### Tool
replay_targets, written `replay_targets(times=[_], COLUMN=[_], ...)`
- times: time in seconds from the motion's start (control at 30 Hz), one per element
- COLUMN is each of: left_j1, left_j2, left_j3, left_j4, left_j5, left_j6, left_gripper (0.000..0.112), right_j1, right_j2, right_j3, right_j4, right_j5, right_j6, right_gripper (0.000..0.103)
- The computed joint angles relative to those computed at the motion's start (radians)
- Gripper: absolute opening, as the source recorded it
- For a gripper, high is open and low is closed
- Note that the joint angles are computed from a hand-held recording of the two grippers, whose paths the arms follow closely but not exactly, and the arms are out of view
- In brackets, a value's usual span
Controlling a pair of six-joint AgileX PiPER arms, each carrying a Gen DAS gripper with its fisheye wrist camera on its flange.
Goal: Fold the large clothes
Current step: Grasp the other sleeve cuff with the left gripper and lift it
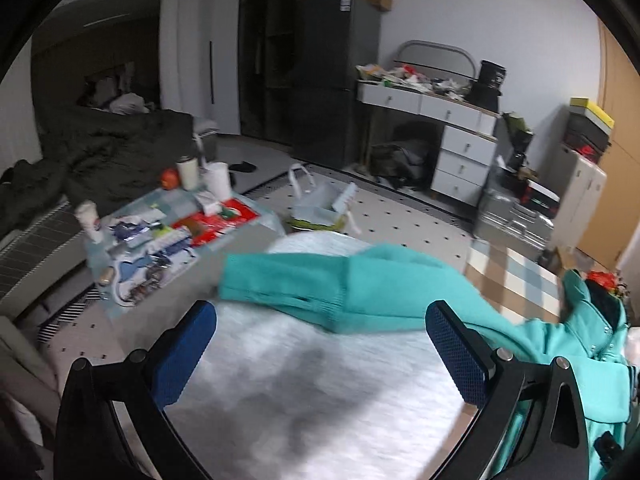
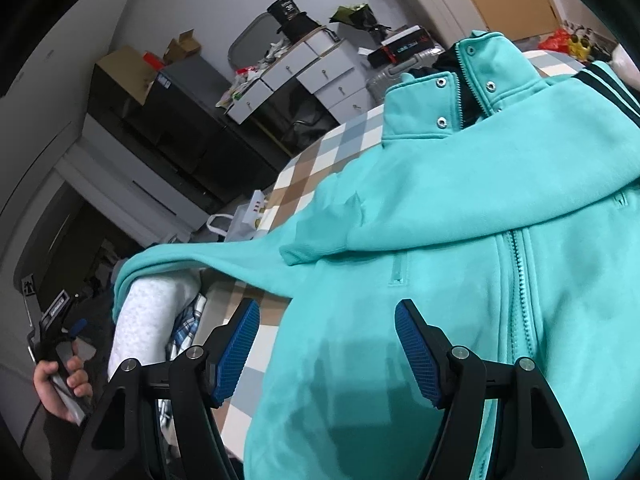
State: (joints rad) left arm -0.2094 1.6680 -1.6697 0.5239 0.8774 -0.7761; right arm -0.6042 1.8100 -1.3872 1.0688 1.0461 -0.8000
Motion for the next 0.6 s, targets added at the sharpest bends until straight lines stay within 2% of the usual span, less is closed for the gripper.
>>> replay_targets(times=[0.17, 0.23, 0.3, 0.4, 0.47, 0.6], left_j1=[0.042, 0.083, 0.129, 0.199, 0.265, 0.33], left_j2=[0.042, 0.076, 0.109, 0.184, 0.252, 0.371], left_j3=[-0.044, -0.094, -0.135, -0.234, -0.318, -0.479], left_j4=[-0.029, -0.109, -0.21, -0.386, -0.572, -0.756], left_j5=[0.032, 0.047, 0.06, 0.12, 0.178, 0.31], left_j6=[0.021, 0.072, 0.132, 0.219, 0.288, 0.284], left_gripper=[0.102, 0.102, 0.102, 0.102, 0.102, 0.102], right_j1=[0.001, 0.003, 0.004, 0.006, 0.014, 0.034], right_j2=[0.014, 0.017, 0.014, 0.004, -0.014, -0.06], right_j3=[-0.008, -0.011, -0.008, -0.001, 0.014, 0.051], right_j4=[-0.005, -0.01, -0.013, -0.013, -0.021, -0.028], right_j5=[0.009, 0.015, 0.008, -0.009, -0.04, -0.103], right_j6=[0.01, 0.014, 0.014, 0.005, -0.013, -0.075], right_gripper=[0.071, 0.071, 0.071, 0.071, 0.071, 0.071])
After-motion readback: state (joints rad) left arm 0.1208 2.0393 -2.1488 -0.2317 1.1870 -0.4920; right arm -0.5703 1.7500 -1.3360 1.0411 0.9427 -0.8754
